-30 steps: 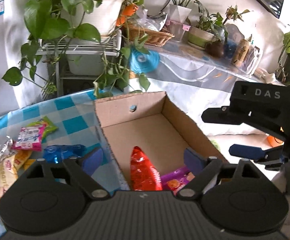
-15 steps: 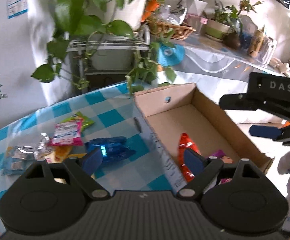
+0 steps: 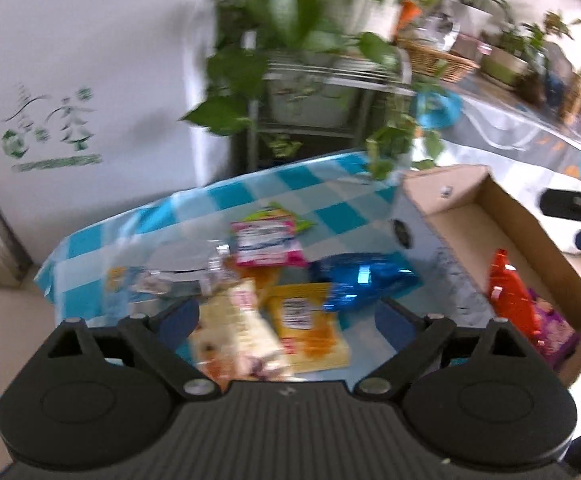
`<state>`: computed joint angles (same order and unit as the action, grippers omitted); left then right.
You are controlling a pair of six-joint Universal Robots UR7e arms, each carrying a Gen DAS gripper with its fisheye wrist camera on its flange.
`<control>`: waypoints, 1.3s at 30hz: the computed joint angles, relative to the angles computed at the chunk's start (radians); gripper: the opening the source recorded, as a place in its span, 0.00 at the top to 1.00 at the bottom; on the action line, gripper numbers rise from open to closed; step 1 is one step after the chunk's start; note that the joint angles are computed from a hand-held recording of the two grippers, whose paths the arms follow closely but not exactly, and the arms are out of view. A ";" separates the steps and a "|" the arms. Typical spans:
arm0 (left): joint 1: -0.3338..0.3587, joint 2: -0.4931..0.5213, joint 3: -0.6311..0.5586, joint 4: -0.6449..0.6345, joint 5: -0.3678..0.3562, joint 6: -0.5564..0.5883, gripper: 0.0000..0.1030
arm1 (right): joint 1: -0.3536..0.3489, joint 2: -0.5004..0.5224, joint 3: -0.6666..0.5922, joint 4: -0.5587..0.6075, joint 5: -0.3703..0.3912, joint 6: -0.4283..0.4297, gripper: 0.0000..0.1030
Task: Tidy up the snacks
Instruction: 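Withdraw both tools from the box back over the snack pile, then grasp the blue bag with the right tool while the left tool grasps the croissant bag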
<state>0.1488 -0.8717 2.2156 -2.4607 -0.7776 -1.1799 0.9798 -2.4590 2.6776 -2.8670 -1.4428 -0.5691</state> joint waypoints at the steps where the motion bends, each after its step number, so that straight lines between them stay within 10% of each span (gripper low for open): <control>1: 0.006 -0.016 0.014 -0.004 -0.001 -0.015 0.08 | 0.004 0.003 0.004 -0.007 0.002 -0.002 0.04; 16: 0.084 -0.087 0.101 -0.021 -0.053 -0.195 0.08 | 0.104 0.069 -0.022 0.168 -0.003 -0.025 0.03; 39: 0.167 0.022 0.049 -0.057 -0.127 -0.170 0.08 | 0.390 0.587 -0.146 -0.018 -0.351 0.138 0.03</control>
<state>0.3160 -0.8502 2.2645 -2.5175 -0.9047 -1.3498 1.3696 -1.8720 2.5314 -2.8847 -1.7938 -0.4310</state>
